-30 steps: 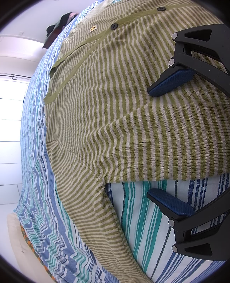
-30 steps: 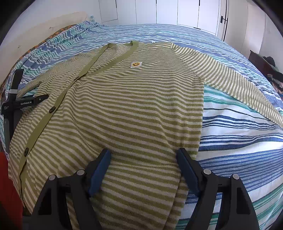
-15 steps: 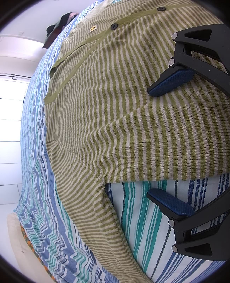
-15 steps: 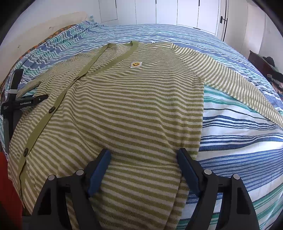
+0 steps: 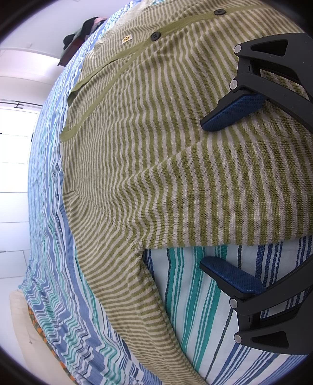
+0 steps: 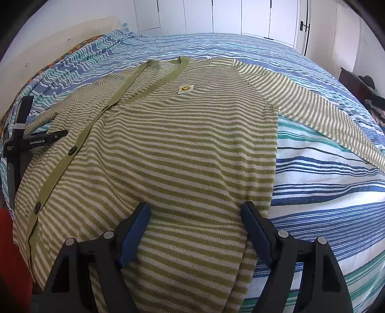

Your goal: Fold small clothes

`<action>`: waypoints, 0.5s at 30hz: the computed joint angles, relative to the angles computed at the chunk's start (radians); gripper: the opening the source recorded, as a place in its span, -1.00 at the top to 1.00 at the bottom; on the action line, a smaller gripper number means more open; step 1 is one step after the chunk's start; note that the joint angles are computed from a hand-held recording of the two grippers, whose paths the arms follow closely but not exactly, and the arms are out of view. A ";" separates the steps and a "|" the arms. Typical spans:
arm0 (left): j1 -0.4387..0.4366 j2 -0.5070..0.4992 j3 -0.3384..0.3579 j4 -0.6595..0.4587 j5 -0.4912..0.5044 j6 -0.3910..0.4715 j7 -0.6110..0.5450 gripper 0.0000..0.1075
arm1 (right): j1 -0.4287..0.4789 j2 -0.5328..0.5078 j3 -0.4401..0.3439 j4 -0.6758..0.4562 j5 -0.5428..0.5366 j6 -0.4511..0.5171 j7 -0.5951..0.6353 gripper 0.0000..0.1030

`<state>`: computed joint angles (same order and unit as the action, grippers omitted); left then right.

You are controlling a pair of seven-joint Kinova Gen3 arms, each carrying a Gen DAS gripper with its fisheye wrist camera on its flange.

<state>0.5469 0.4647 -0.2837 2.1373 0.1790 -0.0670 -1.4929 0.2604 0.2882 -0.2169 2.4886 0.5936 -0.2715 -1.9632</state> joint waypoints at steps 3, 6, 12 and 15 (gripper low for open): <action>0.000 0.000 0.000 -0.001 0.001 0.000 -0.001 -0.91 | 0.012 0.000 -0.009 -0.001 0.015 0.001 -0.011 -0.52; 0.000 0.000 0.001 -0.001 0.002 0.000 -0.002 -0.91 | 0.019 0.000 -0.014 -0.003 0.028 0.002 -0.023 -0.52; -0.001 0.000 0.001 -0.001 0.002 0.000 -0.003 -0.91 | 0.023 0.000 -0.016 -0.002 0.043 0.001 -0.036 -0.53; -0.001 0.000 0.001 0.000 0.003 -0.001 -0.003 -0.91 | 0.028 -0.001 -0.019 -0.002 0.056 0.002 -0.047 -0.53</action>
